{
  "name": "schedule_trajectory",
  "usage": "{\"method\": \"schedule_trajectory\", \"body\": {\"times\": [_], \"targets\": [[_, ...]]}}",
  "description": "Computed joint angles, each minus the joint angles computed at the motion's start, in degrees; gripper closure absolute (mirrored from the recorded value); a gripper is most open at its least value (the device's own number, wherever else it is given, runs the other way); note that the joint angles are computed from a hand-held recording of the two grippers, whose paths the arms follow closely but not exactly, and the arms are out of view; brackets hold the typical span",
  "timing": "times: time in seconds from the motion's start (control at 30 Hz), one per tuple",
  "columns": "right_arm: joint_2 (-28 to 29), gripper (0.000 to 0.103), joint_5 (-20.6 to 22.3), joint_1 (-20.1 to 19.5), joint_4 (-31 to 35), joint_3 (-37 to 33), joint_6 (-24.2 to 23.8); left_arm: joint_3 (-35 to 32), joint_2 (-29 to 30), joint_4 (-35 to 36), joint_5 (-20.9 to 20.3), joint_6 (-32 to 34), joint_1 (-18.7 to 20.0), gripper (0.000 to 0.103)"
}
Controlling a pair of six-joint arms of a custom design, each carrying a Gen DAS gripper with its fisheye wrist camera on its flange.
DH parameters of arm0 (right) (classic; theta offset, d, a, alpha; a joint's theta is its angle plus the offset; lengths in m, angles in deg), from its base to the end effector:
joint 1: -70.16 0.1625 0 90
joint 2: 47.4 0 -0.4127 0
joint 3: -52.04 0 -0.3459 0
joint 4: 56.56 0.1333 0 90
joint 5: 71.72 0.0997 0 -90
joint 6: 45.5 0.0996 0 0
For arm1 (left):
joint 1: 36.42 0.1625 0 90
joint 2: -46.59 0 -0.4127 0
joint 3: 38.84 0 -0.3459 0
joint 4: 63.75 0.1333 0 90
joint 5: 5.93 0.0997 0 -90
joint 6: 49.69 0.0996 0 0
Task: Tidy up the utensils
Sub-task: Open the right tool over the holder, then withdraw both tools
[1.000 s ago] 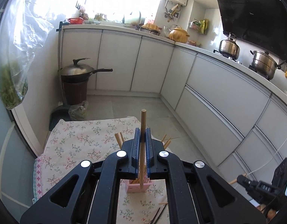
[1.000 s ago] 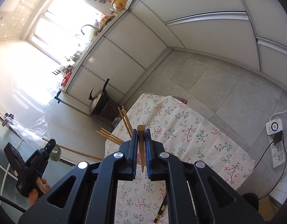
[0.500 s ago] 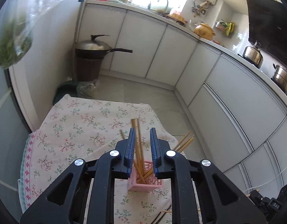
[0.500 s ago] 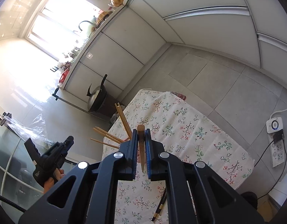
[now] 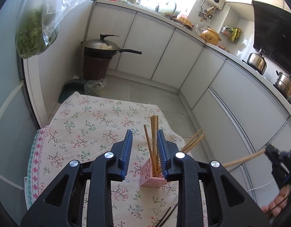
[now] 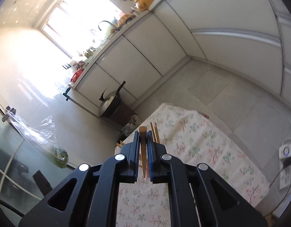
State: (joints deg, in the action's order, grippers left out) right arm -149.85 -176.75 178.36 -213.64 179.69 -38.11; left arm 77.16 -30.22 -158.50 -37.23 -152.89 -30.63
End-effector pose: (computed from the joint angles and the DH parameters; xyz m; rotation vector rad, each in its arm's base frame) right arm 0.2153 -0.3108 0.4132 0.1246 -2.8368 1.1411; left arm -0.3911 -0.2592 0.2467 0.0159 2.3284 -1.3331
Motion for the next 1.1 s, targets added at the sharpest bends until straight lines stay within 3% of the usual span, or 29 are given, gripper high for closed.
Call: {"method": "schedule_trajectory", "body": {"times": [0.17,0.33,0.43,0.57,0.73,0.83,1.1], "targets": [[7.1,0.095,-5.6,3.1,-1.9,-3.3,-1.6,0.5,0.0,-2.5,-0.2,3.1,0.4,0.075],[12.1,0.092,-6.7,1.8,-2.7,-4.3,-1.6,1.4,-0.3,-5.6,-0.8,5.6,0.8,0.074],[11.0,0.091,-4.0,1.0,-4.3,-3.6,-0.4,1.0,0.3,-5.4,-0.7,6.7,0.1,0.074],[9.5,0.09,-6.8,3.7,-5.0,-2.6,-2.3,0.8,1.2,-7.0,-0.5,8.7,-0.5,0.07],[8.0,0.09,-13.5,8.5,-8.5,0.9,-6.7,-1.5,4.5,-4.2,0.7,9.1,-2.1,0.066],[7.6,0.079,-18.2,11.3,-11.6,3.8,-9.7,-2.8,6.2,-2.1,1.1,9.0,-3.1,0.061],[6.1,0.068,-23.9,14.0,-15.1,8.1,-12.8,-4.6,9.2,2.4,1.5,7.3,-5.5,0.042]]}}
